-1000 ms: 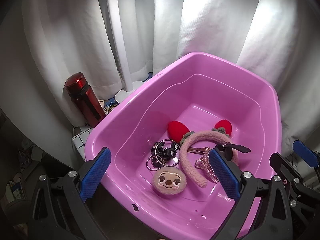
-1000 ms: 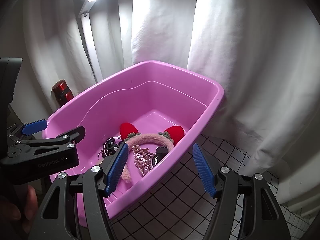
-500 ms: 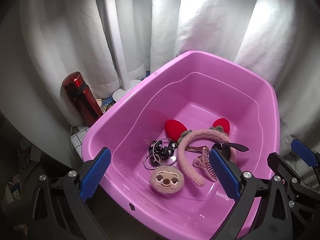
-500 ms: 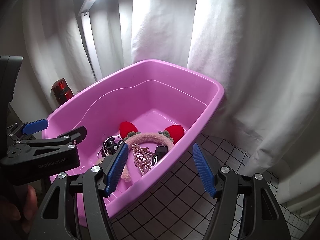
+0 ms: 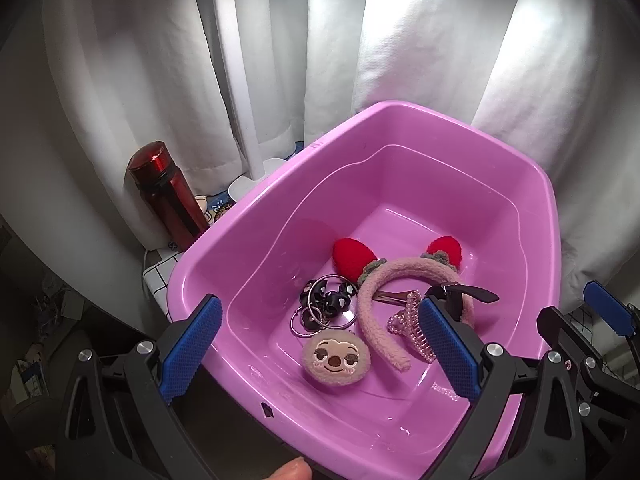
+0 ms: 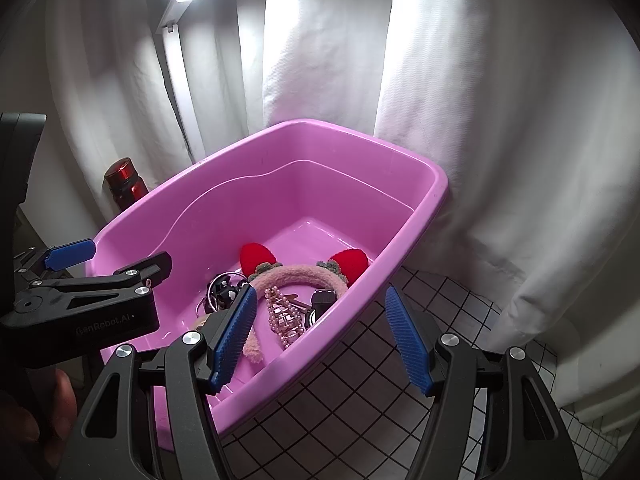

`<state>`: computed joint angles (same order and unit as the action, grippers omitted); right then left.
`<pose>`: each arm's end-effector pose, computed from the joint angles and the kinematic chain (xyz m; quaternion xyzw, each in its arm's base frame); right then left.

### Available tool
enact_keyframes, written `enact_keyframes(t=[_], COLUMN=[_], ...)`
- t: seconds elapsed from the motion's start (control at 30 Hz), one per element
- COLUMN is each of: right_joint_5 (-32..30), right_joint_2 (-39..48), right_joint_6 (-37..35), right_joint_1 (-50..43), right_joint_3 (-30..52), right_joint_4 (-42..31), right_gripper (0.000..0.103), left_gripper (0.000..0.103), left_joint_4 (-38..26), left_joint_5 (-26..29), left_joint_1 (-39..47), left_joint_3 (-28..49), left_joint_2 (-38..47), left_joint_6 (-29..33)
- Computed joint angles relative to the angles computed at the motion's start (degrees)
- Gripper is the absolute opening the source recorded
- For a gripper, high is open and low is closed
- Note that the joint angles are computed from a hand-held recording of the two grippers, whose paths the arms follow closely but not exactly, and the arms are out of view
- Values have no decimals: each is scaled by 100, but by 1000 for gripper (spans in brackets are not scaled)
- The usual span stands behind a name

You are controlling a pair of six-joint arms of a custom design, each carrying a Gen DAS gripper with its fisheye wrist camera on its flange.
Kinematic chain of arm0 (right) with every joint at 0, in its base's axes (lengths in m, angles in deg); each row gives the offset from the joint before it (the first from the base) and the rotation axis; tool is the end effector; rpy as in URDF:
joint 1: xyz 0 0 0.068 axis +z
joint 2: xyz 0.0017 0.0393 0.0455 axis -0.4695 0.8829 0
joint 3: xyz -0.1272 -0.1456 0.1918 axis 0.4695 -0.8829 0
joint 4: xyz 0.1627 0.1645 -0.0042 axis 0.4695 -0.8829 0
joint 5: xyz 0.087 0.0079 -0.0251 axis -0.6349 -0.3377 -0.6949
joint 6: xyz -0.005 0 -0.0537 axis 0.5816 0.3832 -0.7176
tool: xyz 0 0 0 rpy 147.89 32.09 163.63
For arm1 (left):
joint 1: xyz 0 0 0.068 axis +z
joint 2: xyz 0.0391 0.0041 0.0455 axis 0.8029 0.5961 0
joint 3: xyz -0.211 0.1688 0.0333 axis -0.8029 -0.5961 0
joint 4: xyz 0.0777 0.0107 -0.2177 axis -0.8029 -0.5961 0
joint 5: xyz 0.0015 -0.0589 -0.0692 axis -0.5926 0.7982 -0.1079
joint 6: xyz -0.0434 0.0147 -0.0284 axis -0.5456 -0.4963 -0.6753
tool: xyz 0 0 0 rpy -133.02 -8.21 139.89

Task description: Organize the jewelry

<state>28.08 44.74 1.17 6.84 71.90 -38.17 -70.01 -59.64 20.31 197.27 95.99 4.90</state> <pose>0.2407 0.1497 0.3847 0.0824 0.9355 0.0010 0.3435 0.2995 -0.1862 0.3631 0.1164 0.9349 -0.0356 0.3334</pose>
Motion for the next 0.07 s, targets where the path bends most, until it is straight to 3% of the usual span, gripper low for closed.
enact_keyframes(t=[0.07], right_joint_5=[1], right_joint_2=[4], right_joint_6=[3], right_joint_1=[1], right_joint_3=[6], right_joint_4=[-3], right_gripper=[64], left_gripper=[97], left_joint_4=[1], left_joint_5=[7], left_joint_1=[4], left_joint_3=[-9], left_joint_2=[-16], left_joint_6=[-11])
